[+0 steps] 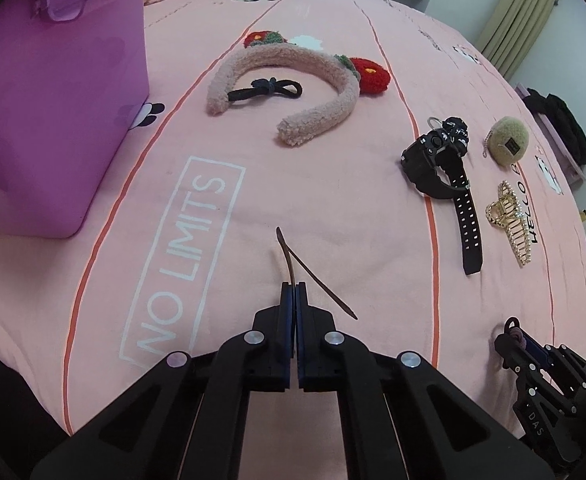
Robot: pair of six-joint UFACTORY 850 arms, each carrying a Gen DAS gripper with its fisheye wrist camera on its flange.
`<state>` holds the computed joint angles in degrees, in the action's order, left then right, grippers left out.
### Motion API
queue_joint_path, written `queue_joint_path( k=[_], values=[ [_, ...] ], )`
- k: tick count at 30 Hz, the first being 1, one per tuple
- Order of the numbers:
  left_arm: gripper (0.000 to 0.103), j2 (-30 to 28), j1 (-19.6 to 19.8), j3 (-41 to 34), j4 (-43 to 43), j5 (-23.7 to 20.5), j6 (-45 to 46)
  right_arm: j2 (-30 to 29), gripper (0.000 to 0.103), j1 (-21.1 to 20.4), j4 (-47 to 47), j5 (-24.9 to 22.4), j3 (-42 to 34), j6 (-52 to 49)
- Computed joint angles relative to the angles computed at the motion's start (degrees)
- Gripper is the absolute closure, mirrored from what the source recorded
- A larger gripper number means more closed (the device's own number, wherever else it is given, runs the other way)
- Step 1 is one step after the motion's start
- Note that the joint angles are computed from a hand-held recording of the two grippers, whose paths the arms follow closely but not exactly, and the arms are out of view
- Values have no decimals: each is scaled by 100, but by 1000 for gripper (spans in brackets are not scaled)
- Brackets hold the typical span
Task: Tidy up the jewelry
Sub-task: 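Close the left tool on the hairpin while the right tool grips the hair tie, then carry the hairpin and hair tie in both tools over the basin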
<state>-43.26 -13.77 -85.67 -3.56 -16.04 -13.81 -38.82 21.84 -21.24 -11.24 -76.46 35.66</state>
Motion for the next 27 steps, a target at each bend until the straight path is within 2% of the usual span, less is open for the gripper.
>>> queue_joint_path(
  k=[9, 17, 20, 23, 25, 27],
  values=[
    [101, 401, -17, 318, -8, 187, 147, 172, 85, -7, -41, 143, 122, 79],
    [101, 807, -28, 584, 514, 360, -218, 450, 85, 34, -757, 277, 247, 763],
    [101, 959, -29, 685, 954, 462, -587, 589, 85, 59, -1197, 324, 287, 1196],
    [101, 1089, -9, 764, 852, 524, -444, 693, 85, 90, -1334, 345, 263, 1325],
    [101, 1195, -8, 834, 1174, 579, -723, 753, 85, 115, -1352, 353, 218, 1337],
    [101, 1323, -6, 916, 1922, 610, -1428, 787, 85, 158, -1567, 326, 145, 1508]
  ],
)
